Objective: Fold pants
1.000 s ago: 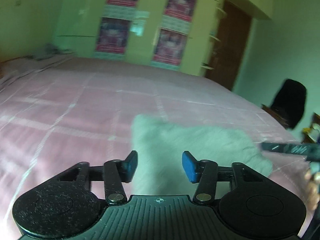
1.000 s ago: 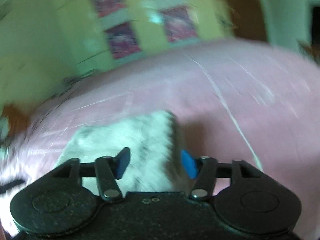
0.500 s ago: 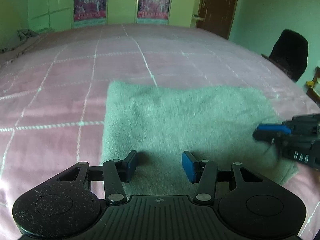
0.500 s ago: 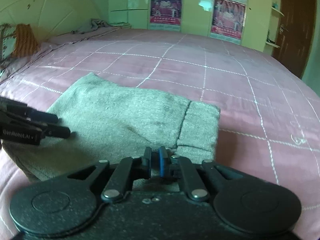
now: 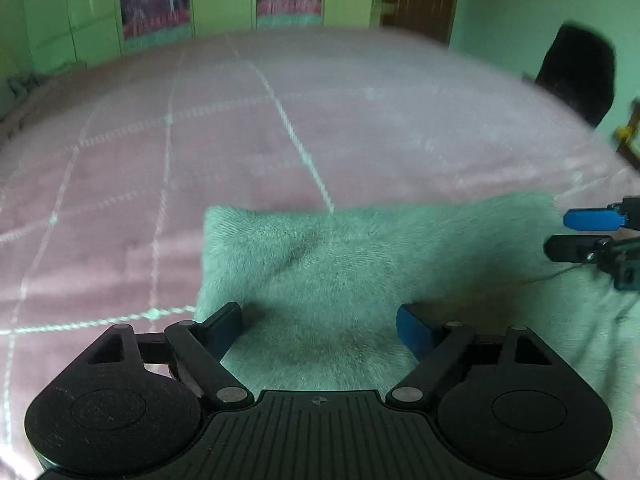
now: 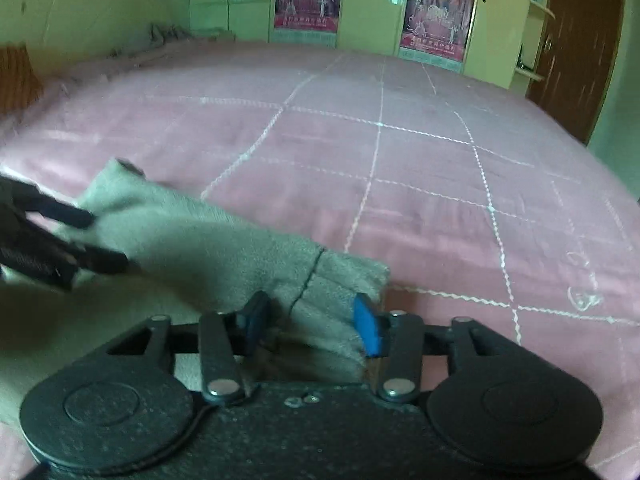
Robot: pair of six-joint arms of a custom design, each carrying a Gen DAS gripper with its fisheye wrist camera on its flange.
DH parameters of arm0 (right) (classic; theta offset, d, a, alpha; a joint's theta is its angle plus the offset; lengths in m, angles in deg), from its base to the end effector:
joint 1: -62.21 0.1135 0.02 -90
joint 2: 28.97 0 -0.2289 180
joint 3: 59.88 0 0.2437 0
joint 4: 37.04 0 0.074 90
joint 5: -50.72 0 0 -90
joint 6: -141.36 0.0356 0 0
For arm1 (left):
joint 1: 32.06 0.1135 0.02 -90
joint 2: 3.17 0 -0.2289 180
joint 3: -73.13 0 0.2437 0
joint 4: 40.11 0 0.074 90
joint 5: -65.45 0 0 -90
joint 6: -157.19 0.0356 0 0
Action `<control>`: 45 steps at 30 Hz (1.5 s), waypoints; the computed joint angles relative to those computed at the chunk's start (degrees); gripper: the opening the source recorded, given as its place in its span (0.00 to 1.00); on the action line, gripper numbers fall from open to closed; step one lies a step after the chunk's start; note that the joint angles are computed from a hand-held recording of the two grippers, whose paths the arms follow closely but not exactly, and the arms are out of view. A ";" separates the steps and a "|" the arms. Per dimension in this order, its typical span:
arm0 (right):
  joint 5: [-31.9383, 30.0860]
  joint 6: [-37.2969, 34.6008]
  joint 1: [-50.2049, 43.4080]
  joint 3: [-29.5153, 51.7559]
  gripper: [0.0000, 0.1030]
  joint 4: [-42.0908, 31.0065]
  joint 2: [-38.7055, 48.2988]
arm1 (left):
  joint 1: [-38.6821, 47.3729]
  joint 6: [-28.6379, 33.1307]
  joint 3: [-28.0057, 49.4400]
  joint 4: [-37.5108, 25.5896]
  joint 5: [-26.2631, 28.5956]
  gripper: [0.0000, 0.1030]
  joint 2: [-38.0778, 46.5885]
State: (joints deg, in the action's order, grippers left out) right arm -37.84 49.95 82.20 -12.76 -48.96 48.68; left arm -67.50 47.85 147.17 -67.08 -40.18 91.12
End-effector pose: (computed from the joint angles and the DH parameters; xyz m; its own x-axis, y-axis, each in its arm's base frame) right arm 0.2464 0.0887 0.1393 -0.6261 -0.2539 -0.7372 -0.3398 0.9398 -0.0351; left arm 0.2820 -0.1889 0.1779 -0.6998 0.1066 -0.7063 0.1882 0.9814 -0.0383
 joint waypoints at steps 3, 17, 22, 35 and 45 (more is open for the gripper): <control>-10.69 2.83 -8.37 -6.15 0.79 -2.05 -11.80 | 1.63 -0.39 -11.49 1.27 2.14 0.82 -13.41; -60.11 -2.02 -38.37 5.19 0.80 -16.16 17.70 | 30.99 -19.68 -32.07 39.89 56.55 0.41 -0.67; -55.41 -2.64 -31.43 8.05 0.51 -13.48 19.49 | 30.16 -25.03 -31.37 54.31 56.74 0.25 7.99; -51.68 13.65 -22.35 38.27 0.79 -11.68 29.60 | 33.47 -11.23 -0.97 17.30 37.23 0.82 5.02; -29.26 14.98 -13.44 38.46 0.64 -12.58 35.20 | 23.97 -3.79 -4.91 13.97 22.78 0.90 6.09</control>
State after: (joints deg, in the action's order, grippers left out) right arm -67.10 64.93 68.76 25.70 -61.55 83.88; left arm -43.53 44.07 142.25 -53.11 -17.40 97.21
